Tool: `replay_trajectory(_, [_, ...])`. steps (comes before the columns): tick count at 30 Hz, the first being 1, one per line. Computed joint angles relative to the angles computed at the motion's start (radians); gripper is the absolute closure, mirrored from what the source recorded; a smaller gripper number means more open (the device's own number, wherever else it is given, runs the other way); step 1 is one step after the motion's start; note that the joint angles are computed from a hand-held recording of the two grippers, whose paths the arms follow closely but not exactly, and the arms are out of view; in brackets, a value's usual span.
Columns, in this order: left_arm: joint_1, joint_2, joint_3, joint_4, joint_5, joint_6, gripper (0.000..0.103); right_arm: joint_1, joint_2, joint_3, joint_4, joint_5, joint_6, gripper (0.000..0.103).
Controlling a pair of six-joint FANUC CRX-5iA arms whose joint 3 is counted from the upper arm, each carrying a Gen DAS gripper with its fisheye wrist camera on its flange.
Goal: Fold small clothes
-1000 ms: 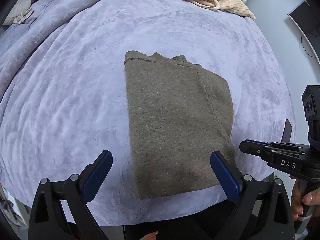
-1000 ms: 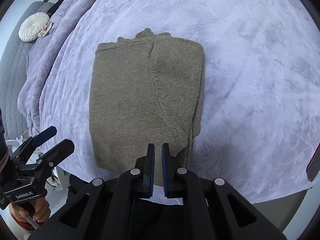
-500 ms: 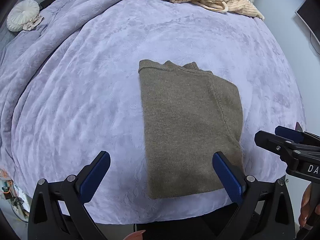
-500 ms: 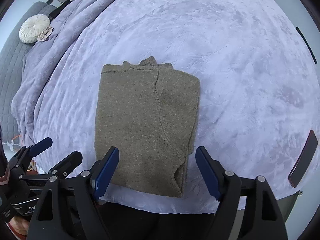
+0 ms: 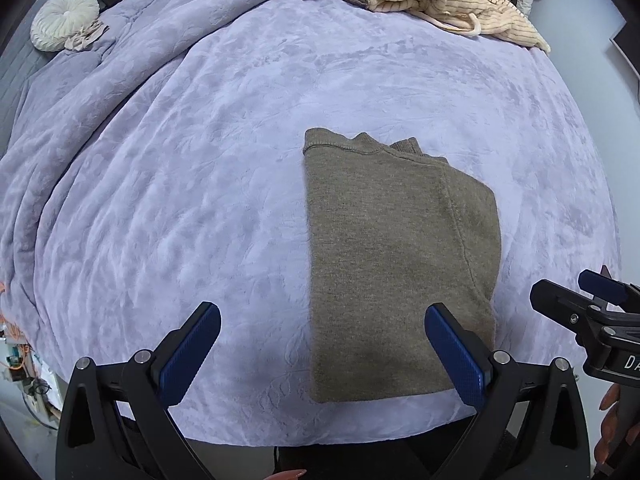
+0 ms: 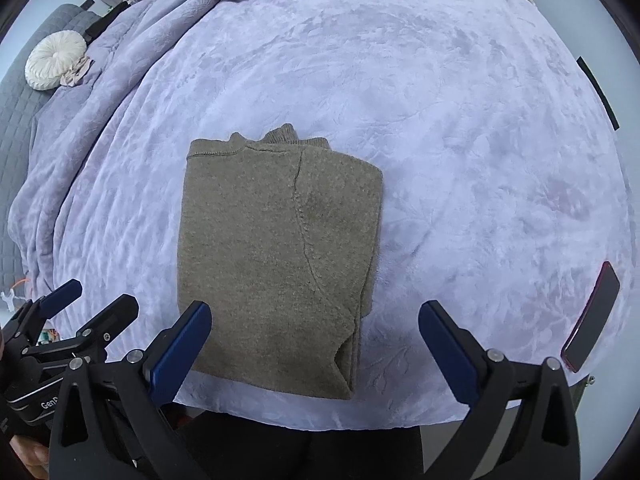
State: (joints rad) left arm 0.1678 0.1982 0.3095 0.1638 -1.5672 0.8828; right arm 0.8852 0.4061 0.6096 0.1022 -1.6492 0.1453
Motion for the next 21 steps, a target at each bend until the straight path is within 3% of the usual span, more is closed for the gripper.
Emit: replay_trajectory(21, [-0.009, 0.012, 0.013, -0.025, -0.009, -0.003, 0.001, -0.012, 0.01, 0.015, -0.032, -0.017, -0.026, 0.0])
